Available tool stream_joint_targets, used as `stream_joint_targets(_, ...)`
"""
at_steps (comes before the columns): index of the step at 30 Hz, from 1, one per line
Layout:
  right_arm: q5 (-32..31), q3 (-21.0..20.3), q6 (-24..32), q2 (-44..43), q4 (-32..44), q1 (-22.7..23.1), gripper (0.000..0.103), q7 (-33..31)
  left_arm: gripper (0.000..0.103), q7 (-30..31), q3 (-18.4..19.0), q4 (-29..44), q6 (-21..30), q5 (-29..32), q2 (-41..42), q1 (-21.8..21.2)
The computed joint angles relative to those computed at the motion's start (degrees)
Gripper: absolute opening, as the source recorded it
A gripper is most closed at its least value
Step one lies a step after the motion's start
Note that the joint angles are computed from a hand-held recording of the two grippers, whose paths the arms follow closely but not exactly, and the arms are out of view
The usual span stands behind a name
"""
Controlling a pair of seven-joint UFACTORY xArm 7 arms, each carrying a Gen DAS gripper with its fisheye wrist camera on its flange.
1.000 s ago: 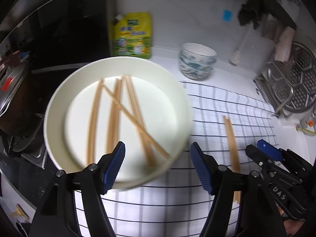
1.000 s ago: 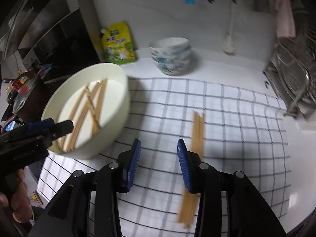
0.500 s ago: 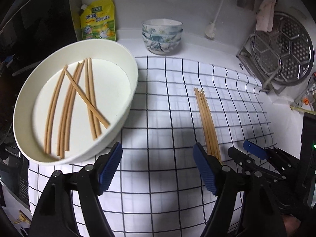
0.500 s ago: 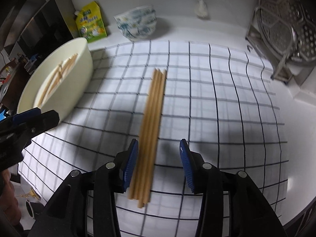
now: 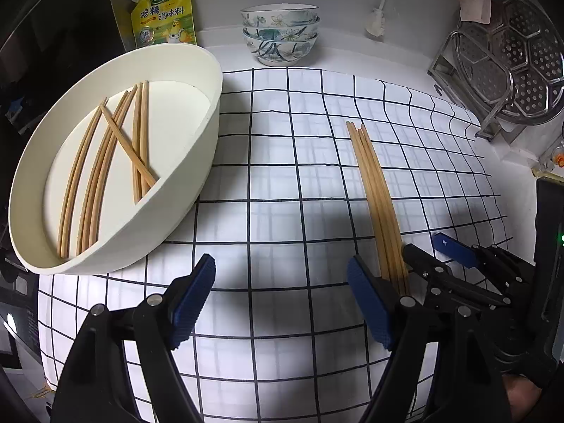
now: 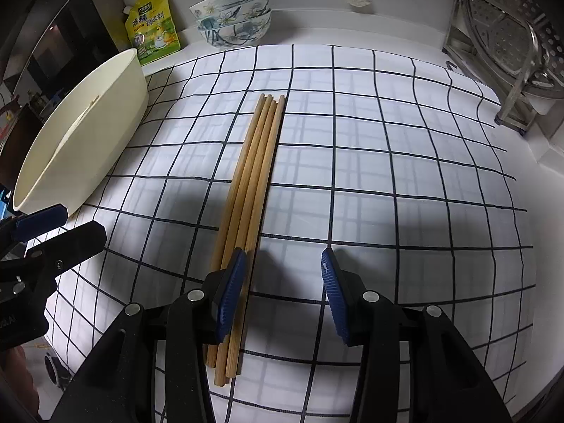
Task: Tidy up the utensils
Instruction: 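Lower both grippers toward the last few bamboo chopsticks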
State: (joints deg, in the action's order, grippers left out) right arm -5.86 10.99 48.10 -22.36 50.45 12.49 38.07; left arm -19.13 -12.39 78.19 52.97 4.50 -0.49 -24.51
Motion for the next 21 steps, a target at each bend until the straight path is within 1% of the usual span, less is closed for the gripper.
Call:
stream_joint_targets(4,-0.06,-0.09,-0.94,0.57,-0.14,0.16,0.043,-0.43,0.076,-0.51,-0.09,0.28,0.29,0.02,0.55,-0.18)
stream_joint_targets(11,-0.32,-0.42,-0.23,0.82,0.20,0.18,0.043,-1.52,0.076,-0.71,-0.11,0.46,0.71,-0.30,1.11,-0.53)
stream_joint_targets(17,-0.48,-0.83,0.09,-0.98,-1.30,-0.67,0.043,-1.37,0.078,-1.16,-0.27,1.21,0.25,-0.03,2.13,-1.03)
stream_joint_targets(21,-0.75,-1.30,0.12,-2.66,-2.77,-1.69,0.043,-1.49,0.079,-1.91,-0.41,2.75,0.58,0.07,4.24,-1.72)
